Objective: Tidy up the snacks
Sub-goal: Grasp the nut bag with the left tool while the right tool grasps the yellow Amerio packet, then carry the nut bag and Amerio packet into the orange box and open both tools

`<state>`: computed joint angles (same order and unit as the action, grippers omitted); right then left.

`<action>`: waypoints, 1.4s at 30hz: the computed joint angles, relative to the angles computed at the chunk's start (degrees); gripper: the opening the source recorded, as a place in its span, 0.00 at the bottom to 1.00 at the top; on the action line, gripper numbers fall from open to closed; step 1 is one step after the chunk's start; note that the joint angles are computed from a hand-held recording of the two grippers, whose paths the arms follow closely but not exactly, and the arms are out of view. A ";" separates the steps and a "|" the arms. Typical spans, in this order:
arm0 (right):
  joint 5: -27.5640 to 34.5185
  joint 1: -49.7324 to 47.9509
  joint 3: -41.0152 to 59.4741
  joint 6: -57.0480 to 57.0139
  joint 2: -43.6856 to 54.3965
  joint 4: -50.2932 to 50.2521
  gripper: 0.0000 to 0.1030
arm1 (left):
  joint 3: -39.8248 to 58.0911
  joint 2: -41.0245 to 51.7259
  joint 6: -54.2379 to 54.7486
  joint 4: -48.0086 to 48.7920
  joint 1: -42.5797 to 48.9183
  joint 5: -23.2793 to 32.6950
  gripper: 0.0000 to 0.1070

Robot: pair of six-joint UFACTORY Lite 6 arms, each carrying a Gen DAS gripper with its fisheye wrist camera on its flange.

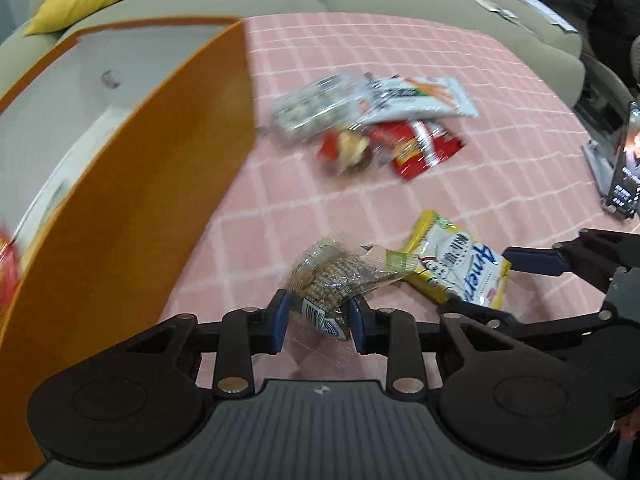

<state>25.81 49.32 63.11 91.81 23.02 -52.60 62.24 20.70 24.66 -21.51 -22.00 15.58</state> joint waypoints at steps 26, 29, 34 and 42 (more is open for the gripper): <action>-8.28 -1.61 -3.62 1.85 -2.28 -7.25 0.74 | 4.93 3.08 43.20 -14.69 5.91 13.12 0.72; -9.90 -2.53 -3.51 2.04 -1.70 -7.29 0.74 | 6.81 5.28 39.78 -10.63 5.35 13.20 0.66; -11.86 -3.10 -3.39 0.45 -1.01 -5.59 0.69 | 4.30 3.48 36.20 -6.69 3.97 9.96 0.51; -10.63 -1.87 -1.99 -5.46 0.07 -2.04 0.50 | 1.91 1.08 22.03 0.99 1.43 7.22 0.42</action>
<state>15.17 47.45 61.11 86.36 23.08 -54.64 64.15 21.78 46.69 -20.52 -20.57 22.79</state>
